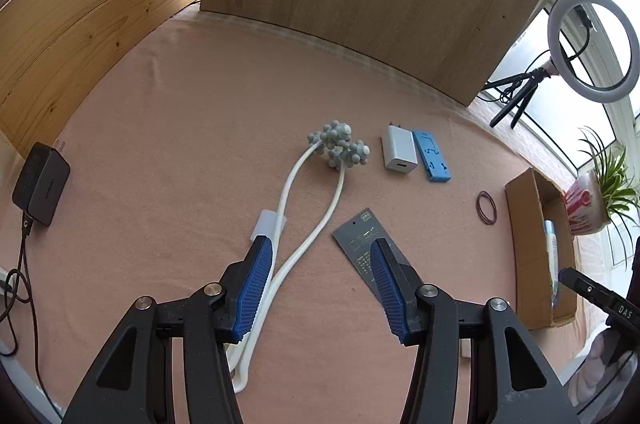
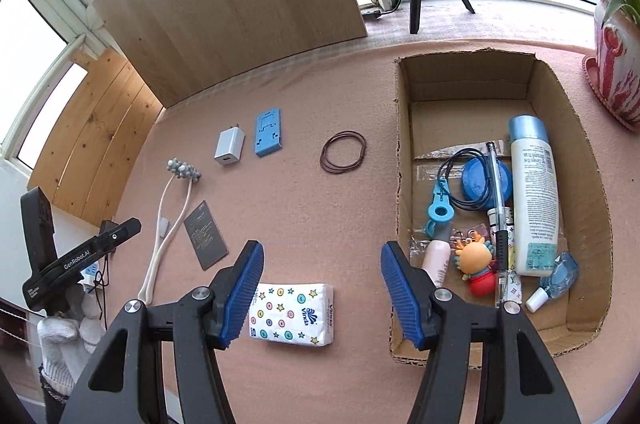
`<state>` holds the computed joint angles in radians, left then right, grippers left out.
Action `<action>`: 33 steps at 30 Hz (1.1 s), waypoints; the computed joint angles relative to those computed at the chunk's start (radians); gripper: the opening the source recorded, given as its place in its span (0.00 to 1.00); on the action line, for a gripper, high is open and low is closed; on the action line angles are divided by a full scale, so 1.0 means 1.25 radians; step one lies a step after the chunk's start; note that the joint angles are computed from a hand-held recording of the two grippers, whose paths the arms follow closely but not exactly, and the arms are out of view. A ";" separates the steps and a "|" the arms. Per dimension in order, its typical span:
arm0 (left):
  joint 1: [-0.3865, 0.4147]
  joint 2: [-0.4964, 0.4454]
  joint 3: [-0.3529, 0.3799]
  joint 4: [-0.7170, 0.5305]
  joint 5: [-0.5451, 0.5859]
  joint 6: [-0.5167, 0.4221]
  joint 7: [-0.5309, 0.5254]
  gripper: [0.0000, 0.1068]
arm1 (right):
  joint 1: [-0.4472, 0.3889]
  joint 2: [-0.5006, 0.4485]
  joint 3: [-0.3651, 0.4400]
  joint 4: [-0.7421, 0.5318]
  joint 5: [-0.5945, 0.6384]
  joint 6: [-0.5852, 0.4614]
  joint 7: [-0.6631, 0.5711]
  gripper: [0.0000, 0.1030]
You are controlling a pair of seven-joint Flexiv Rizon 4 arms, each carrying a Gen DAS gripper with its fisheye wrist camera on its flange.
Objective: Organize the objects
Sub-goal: 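Move both tools back to the black card on the table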
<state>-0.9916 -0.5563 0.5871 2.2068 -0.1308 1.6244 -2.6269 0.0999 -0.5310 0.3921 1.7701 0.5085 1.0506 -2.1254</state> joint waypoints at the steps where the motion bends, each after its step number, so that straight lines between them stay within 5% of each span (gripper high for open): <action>1: 0.020 0.008 -0.015 0.013 0.004 0.018 0.005 0.51 | 0.008 -0.001 0.000 0.001 -0.004 0.005 0.002 0.56; 4: 0.046 0.010 -0.032 0.008 0.000 0.022 0.039 0.51 | 0.034 -0.012 -0.002 -0.007 -0.020 0.016 0.022 0.56; 17: 0.346 -0.055 -0.334 -0.149 -0.039 0.017 0.272 0.51 | 0.140 -0.152 -0.034 -0.177 -0.172 -0.031 0.167 0.56; 25: 0.388 -0.096 -0.394 -0.192 -0.068 0.000 0.307 0.52 | 0.161 -0.243 -0.033 -0.298 -0.231 -0.131 0.222 0.56; 28: 0.334 -0.106 -0.341 -0.214 -0.065 -0.050 0.286 0.52 | 0.165 -0.265 -0.027 -0.336 -0.236 -0.179 0.228 0.56; 33: 0.293 -0.099 -0.338 -0.139 -0.078 0.024 0.208 0.52 | 0.147 -0.275 0.007 -0.365 -0.195 -0.286 0.181 0.56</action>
<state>-0.6251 -0.6801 0.1651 2.0327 -0.2280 1.6545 -2.3672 0.2840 -0.8753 0.4010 1.3138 0.2650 0.6931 -1.8997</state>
